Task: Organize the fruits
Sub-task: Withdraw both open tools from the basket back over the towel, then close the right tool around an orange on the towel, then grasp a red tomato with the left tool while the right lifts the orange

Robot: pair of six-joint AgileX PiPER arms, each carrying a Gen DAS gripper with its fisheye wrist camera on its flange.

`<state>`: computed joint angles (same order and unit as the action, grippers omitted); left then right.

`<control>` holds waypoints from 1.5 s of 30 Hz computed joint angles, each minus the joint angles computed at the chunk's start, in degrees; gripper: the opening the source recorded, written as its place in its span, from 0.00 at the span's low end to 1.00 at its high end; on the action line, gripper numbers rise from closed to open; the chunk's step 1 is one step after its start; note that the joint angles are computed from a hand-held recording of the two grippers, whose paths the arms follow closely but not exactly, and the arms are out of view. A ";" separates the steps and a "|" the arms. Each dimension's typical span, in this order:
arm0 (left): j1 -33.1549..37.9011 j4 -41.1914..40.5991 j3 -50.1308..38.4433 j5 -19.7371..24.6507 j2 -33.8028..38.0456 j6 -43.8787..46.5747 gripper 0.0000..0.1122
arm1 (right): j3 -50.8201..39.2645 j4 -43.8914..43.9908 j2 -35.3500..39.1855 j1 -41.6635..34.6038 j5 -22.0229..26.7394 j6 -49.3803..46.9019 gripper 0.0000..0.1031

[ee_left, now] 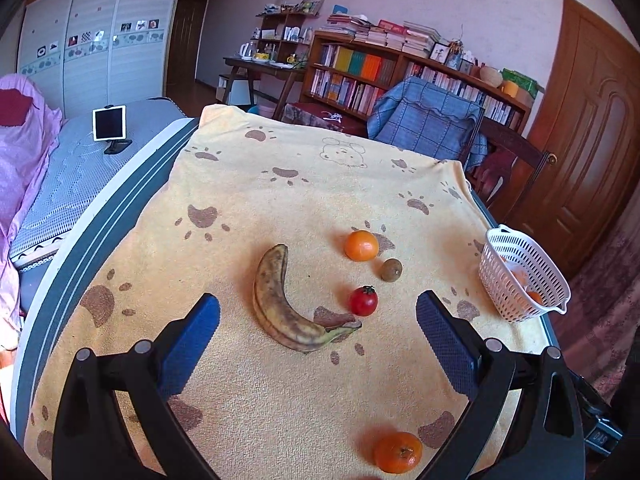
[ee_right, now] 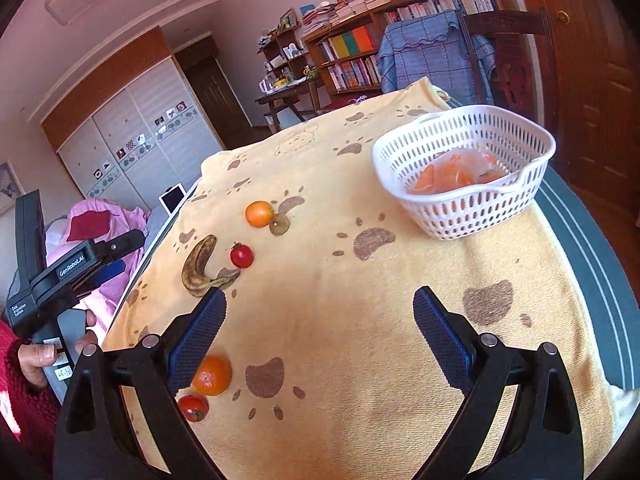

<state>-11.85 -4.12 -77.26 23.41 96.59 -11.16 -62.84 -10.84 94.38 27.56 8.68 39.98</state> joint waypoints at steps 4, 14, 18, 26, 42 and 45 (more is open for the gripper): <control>1.21 -0.75 3.38 -1.53 -1.95 0.90 0.87 | -3.44 14.47 3.27 2.95 2.68 -15.11 0.93; 3.07 2.70 9.45 -4.27 -4.66 0.06 0.87 | -10.97 12.79 9.56 8.98 9.34 -17.49 0.93; 4.16 1.19 11.25 -5.05 -5.78 1.88 0.87 | -14.34 10.29 12.21 10.60 11.73 -16.47 0.78; 4.42 6.04 15.79 -7.18 -8.28 -0.85 0.87 | -20.93 8.21 17.68 12.07 16.01 -15.87 0.58; 4.46 2.88 18.31 -7.73 -8.82 2.71 0.87 | -21.35 0.64 17.91 12.12 16.84 -8.65 0.39; 3.28 2.46 18.82 -7.62 -8.79 2.97 0.87 | -19.21 -2.05 16.01 11.04 15.85 -5.05 0.39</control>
